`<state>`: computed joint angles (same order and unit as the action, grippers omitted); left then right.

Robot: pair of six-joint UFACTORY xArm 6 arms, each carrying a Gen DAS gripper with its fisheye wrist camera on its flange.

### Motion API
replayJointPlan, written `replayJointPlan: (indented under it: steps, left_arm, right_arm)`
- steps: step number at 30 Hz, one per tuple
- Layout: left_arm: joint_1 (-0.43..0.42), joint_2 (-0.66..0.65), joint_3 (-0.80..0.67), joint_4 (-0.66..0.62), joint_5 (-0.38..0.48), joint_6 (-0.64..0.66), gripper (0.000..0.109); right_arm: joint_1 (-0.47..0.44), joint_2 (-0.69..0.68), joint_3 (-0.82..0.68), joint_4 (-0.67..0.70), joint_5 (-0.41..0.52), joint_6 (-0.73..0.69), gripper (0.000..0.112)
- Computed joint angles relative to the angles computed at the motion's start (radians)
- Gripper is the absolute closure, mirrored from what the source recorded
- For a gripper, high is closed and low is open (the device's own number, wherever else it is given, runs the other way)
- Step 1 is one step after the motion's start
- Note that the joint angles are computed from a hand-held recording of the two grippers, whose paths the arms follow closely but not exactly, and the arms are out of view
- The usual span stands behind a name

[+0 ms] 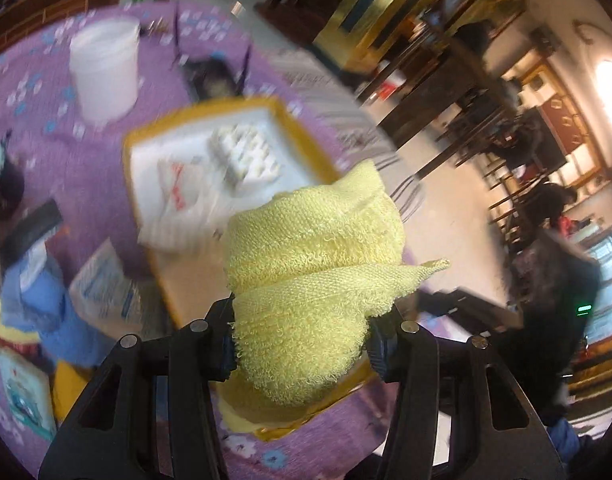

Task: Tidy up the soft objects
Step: 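Carry the yellow towel with the left gripper while the right gripper holds the pink pad over the tray, then lower the yellow towel and pink pad into the tray and open both grippers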

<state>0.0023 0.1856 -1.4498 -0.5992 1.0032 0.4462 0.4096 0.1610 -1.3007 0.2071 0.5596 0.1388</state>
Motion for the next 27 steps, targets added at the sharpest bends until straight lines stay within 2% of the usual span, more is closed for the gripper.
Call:
replayJointPlan:
  steps: [7,19,27]
  left_arm:
    - [-0.029,0.04,0.022,0.125,-0.015,-0.071,0.059]
    - [-0.073,0.066,0.006,0.265,-0.021,-0.128,0.059]
    - [-0.061,0.039,0.05,0.243,-0.068,-0.074,0.057]
  right_arm:
    - [0.002,0.042,-0.036,0.005,0.036,-0.039,0.065]
    - [-0.007,0.072,-0.057,-0.014,0.066,-0.044,0.064]
    - [-0.021,0.051,-0.034,0.01,0.037,-0.04,0.061]
